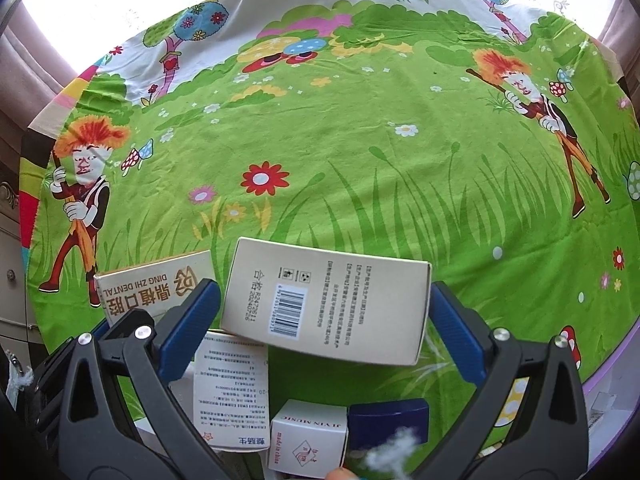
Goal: Organize rigid objects
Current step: 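Lift both held boxes up off the pile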
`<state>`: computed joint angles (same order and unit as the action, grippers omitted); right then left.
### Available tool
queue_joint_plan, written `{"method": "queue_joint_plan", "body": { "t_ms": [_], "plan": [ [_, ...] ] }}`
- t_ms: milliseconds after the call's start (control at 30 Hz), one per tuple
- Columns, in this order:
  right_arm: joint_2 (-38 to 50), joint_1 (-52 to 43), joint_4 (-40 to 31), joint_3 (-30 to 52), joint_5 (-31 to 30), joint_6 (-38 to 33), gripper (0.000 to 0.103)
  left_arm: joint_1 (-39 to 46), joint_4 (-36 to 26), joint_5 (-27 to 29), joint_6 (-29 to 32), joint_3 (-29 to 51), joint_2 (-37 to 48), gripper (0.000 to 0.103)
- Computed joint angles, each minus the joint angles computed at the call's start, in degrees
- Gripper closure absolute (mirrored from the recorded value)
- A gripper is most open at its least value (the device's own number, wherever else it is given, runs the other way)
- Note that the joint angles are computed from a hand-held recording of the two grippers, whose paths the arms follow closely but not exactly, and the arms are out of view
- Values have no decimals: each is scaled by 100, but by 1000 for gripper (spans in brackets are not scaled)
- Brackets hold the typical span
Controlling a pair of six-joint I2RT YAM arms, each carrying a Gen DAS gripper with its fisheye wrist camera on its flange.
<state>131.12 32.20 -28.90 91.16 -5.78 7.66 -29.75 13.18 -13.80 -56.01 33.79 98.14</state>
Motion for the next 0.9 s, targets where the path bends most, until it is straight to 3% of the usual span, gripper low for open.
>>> {"method": "queue_joint_plan", "body": {
  "t_ms": [267, 500, 900],
  "plan": [
    [174, 51, -83, 178, 99, 104, 0, -56, -29, -53, -43, 8, 3, 87],
    [62, 5, 308, -122, 49, -91, 1, -160, -68, -209, -164, -61, -116, 87],
    [-1221, -383, 1493, -1713, -18, -258, 1, -720, -437, -848, -593, -69, -675, 87]
  ]
}}
